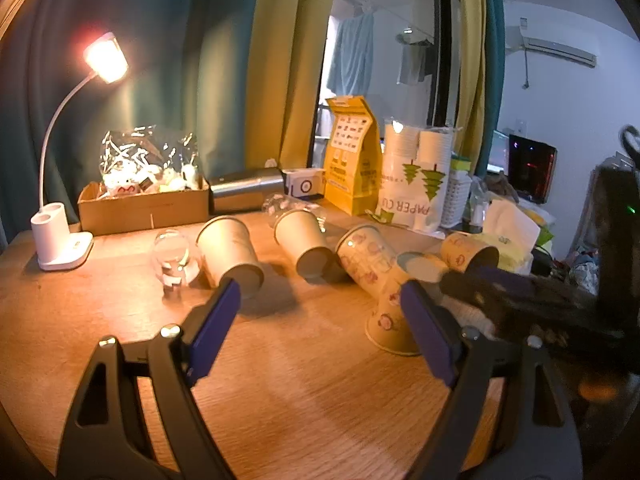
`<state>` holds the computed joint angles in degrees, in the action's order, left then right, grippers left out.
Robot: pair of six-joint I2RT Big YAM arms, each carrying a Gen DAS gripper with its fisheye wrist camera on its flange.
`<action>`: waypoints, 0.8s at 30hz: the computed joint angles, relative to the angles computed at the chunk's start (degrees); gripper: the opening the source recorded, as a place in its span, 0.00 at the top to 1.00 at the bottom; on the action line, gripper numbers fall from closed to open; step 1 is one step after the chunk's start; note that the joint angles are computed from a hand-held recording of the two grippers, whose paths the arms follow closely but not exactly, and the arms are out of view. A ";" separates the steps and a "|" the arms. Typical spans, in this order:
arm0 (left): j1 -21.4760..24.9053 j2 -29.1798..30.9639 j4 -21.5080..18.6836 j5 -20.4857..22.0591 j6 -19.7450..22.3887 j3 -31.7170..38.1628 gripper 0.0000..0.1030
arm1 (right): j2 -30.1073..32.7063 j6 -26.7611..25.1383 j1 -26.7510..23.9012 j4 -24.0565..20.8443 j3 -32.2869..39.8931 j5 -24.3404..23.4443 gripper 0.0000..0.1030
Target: Flip cup upside down
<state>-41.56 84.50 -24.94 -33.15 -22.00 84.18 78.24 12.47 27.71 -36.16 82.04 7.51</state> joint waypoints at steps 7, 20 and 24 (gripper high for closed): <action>-1.29 0.24 1.46 -2.26 2.69 0.02 0.19 | -3.33 1.21 0.66 -0.70 -2.93 2.85 0.30; -2.43 1.53 0.93 -6.54 5.08 1.38 0.19 | -3.88 2.75 -0.40 -0.01 -4.22 0.55 0.30; -2.65 1.41 1.71 -6.61 6.08 1.05 0.19 | -3.90 3.08 -0.40 0.06 -4.30 0.46 0.30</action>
